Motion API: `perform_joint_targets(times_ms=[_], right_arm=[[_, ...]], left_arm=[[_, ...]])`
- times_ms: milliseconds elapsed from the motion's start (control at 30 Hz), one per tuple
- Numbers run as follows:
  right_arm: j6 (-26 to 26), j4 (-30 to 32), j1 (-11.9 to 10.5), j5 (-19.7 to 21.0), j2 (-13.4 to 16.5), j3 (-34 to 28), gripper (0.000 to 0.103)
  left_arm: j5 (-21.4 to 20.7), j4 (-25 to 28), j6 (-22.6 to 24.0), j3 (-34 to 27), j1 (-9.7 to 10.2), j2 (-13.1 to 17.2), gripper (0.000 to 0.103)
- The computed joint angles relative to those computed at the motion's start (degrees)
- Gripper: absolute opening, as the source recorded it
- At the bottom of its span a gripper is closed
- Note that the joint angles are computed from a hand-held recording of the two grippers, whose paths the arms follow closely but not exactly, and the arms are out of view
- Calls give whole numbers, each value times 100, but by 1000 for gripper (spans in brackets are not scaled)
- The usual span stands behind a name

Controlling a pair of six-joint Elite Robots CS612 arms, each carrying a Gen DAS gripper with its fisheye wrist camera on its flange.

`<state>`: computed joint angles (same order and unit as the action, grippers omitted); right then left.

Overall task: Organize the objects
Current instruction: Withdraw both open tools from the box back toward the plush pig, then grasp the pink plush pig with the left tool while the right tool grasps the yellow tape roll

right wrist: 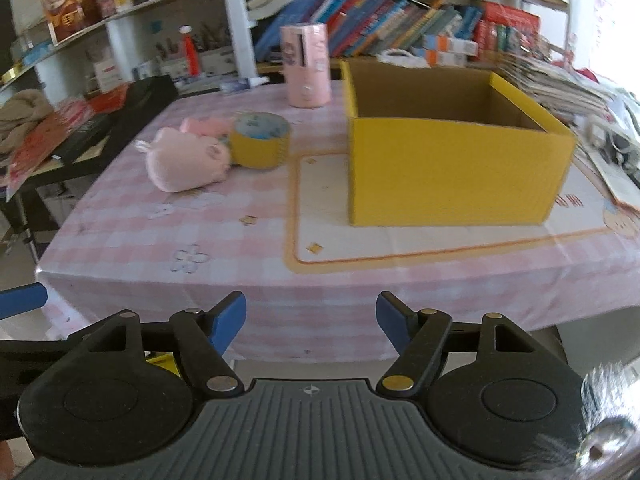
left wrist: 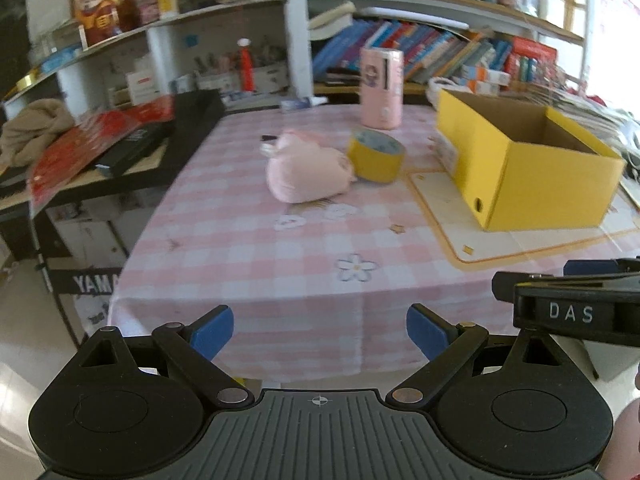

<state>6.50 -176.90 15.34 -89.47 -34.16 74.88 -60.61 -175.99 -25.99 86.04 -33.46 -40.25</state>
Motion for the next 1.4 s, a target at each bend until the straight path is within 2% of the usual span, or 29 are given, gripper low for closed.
perform_joint_targets(times_ms=[267, 767, 1100, 1400], right_arm=[[-215, -45, 102, 144, 79, -178, 71], [-178, 164, 121, 157, 289, -618, 72], [-383, 624, 95, 322, 726, -1560, 71], [-706, 1294, 42, 613, 1324, -2839, 72]], left_arm=[[181, -150, -126, 146, 61, -70, 95], [72, -115, -28, -122, 190, 81, 95], [51, 113, -99, -678, 350, 345, 95], [-57, 588, 76, -1471, 488, 705, 95]])
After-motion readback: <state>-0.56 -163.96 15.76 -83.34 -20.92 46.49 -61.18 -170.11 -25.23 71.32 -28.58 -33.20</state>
